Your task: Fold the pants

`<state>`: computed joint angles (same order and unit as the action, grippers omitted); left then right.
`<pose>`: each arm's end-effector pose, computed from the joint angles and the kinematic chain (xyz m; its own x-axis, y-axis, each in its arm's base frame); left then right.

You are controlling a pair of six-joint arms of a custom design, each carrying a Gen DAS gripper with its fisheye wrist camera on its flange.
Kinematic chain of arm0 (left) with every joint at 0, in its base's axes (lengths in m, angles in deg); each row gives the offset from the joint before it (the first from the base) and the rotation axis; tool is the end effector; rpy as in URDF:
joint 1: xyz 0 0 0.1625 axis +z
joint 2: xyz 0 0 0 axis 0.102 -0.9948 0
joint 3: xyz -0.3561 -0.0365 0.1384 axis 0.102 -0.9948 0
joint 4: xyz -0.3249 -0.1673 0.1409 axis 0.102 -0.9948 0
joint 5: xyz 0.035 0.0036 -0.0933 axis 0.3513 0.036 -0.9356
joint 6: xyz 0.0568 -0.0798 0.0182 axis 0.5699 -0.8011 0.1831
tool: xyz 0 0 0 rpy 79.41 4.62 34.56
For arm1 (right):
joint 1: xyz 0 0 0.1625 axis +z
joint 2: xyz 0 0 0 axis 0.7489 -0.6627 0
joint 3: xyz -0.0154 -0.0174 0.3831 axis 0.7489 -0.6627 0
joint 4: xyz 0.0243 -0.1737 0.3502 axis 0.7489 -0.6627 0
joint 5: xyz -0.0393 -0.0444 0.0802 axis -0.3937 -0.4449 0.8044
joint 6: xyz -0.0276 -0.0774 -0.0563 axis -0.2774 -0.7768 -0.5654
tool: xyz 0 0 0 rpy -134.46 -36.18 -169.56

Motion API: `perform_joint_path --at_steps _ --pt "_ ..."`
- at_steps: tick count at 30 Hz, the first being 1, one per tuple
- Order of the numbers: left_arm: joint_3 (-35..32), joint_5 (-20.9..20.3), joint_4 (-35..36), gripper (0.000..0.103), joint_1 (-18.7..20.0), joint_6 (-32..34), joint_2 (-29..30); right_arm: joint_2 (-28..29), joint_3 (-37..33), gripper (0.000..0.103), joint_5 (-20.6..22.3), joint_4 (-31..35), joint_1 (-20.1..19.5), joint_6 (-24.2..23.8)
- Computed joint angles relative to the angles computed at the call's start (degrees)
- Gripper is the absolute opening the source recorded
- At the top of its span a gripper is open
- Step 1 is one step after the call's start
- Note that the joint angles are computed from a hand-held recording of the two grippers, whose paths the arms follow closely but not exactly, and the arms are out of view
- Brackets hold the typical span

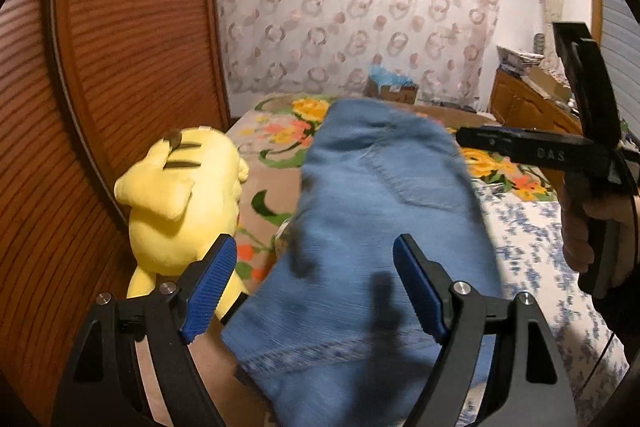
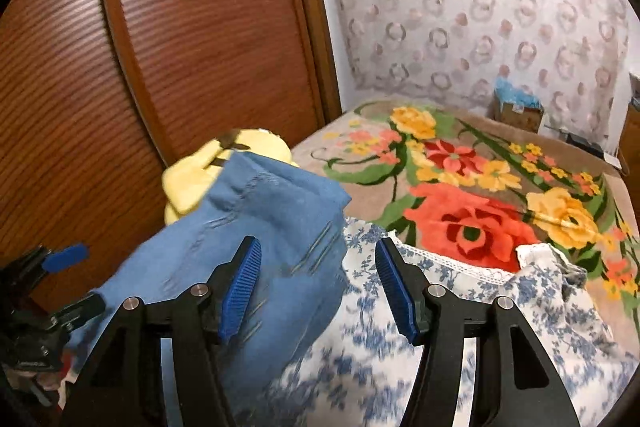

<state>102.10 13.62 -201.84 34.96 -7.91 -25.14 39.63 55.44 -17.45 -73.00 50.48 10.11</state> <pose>-0.2924 -0.5540 0.1354 -0.6952 -0.2559 -0.6717 0.4420 0.5847 -0.6803 0.2476 -0.7082 0.2654 -0.5563 -0.7358 0.3860 -0.8262 0.4401 -0.3518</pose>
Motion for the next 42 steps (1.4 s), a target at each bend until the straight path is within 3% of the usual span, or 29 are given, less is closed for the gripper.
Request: perform_joint_path --at_steps 11,21,30,42 --pt "-2.10 -0.42 -7.82 0.082 -7.69 5.58 5.18 -24.56 26.27 0.061 5.60 -8.57 -6.17 -4.52" --pt "-4.13 -2.58 -12.50 0.085 -13.24 9.41 9.50 -41.36 39.19 0.062 10.13 -10.32 -11.82 -7.88" --pt "-6.43 -3.74 -8.92 0.087 -16.60 7.30 11.87 -54.30 47.99 0.062 14.79 -10.91 -18.04 -8.79" --pt "-9.07 0.47 -0.44 0.087 -19.84 -2.74 14.21 -67.36 58.33 0.072 16.15 -18.02 -22.48 -7.53"
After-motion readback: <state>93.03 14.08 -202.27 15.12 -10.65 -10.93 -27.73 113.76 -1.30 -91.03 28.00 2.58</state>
